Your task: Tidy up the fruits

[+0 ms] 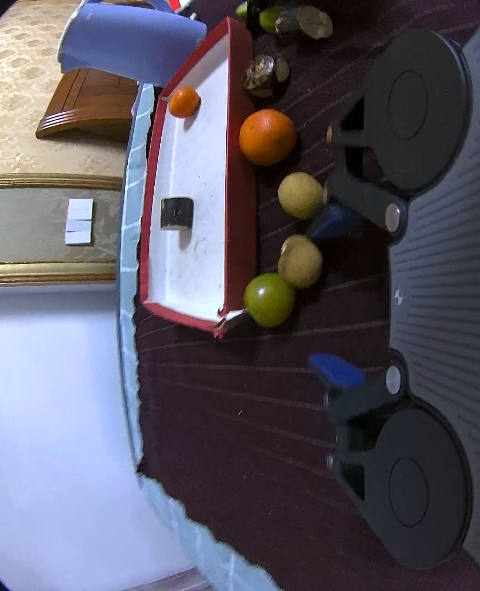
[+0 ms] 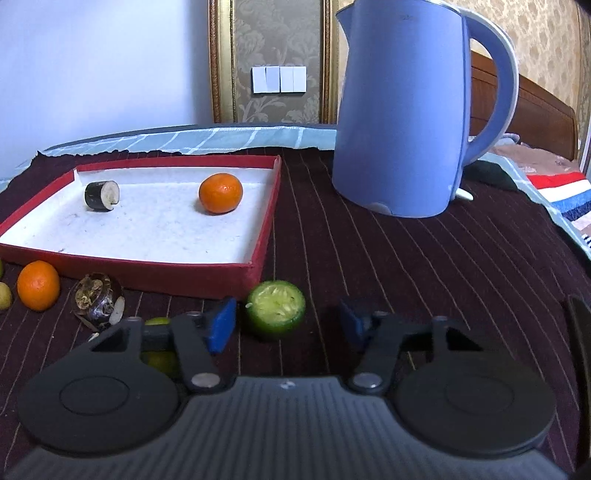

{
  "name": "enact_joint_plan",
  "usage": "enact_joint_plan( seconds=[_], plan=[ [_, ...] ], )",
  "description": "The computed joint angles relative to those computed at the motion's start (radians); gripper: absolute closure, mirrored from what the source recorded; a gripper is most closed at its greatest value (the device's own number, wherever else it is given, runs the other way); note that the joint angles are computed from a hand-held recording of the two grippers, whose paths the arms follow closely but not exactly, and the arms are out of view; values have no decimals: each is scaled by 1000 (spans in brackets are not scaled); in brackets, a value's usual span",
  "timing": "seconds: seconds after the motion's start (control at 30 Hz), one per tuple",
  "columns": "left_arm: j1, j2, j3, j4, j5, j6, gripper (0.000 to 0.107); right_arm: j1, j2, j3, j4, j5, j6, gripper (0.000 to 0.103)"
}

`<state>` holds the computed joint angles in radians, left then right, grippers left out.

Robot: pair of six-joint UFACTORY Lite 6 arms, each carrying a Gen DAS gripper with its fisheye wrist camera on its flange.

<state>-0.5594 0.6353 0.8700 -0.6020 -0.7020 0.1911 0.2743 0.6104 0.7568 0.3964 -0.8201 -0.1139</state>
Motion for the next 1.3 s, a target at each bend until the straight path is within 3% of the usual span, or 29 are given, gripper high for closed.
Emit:
enact_joint_plan(
  seconds=[0.07,0.3,0.47,0.7,0.87,1.03,1.3],
  plan=[
    [-4,4,9,-4,2,3,49,-8,-5,-4,-30,1,22,65],
    [0,25,47,43,18,-36,53,-15,-7,-7,-52,-2,46,65],
    [6,32,45,118,2,-81,78,-17,-18,-27,-68,-21,76,71],
    [24,10,2,192,-19,-148,78,2,-29,-52,-32,-45,74,72],
    [19,-35,-52,191,-44,-167,78,46,-76,-141,9,-134,97,71],
    [-29,-98,-93,124,-89,-120,78,127,-144,-238,57,-216,119,71],
    [-86,-76,-35,65,-69,-67,78,311,-187,-258,136,-258,144,71]
  ],
)
